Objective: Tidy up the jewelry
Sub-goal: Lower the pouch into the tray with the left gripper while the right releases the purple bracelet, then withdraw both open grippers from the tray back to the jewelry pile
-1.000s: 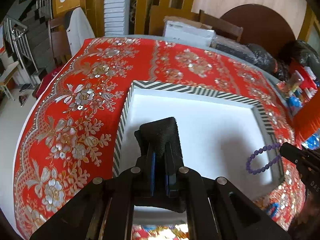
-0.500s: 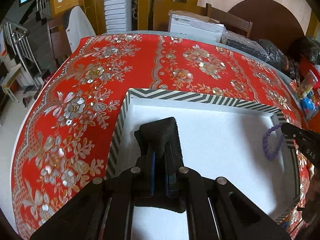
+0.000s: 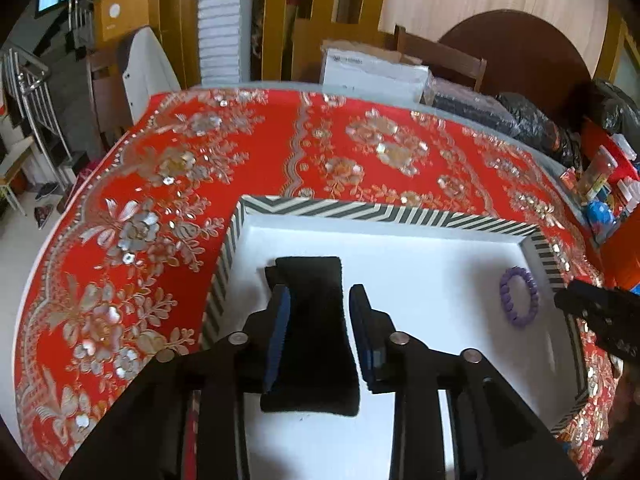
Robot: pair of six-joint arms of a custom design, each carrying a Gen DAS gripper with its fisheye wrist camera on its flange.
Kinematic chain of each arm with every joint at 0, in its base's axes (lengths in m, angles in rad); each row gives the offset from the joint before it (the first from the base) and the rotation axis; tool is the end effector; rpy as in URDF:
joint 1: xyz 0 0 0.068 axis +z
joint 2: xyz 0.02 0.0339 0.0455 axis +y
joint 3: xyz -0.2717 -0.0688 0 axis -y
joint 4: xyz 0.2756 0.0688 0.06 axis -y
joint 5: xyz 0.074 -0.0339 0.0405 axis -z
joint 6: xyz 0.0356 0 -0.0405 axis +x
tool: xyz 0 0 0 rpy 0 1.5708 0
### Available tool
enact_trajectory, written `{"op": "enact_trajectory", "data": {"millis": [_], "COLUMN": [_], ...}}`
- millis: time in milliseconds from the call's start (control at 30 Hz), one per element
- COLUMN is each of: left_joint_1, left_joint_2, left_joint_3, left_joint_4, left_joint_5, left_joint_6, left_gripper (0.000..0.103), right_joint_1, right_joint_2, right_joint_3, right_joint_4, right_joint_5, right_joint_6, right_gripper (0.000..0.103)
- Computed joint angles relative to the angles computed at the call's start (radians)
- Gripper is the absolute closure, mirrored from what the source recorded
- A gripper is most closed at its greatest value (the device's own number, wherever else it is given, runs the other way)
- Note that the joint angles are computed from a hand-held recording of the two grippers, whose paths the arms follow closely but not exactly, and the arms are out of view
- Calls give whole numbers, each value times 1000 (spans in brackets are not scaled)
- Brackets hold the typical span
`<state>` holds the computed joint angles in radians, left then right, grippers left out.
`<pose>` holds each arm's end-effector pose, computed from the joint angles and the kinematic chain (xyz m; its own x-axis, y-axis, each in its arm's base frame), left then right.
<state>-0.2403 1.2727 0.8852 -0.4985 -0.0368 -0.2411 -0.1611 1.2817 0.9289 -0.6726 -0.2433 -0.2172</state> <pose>0.2794 -0.0671 0.2398 -0.7819 -0.0541 -0.6210 0.0294 0.9919 -0.1234 0.2760 -0.0362 0.2422 -0.8310 -0.0769 -0.5509 -0.1503 0.9846 0.0893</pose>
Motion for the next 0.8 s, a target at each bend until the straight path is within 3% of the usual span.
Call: {"op": "enact_trajectory", "data": {"millis": [333,467,800], "left_joint_1": [-60,-133,-305], "left_joint_2": [-197,-303,-473], "left_joint_3": [-46,-85,-138], "left_joint_4": [-109,-163,-297], "left_joint_5": [-93,-185,-287], "left_joint_6": [-11,-25,-140], "left_gripper": [77,77,77], "right_joint_1": [-75,-114,-194], "right_joint_2": [-319,-443,-687], "right_joint_3": [-60,-112,-228], "right_joint_4": [-229,-295,-399], "right_joint_5": [-76,-102,-136], "right_joint_6": [-62,-101,-130], "right_gripper": [40,39,39]}}
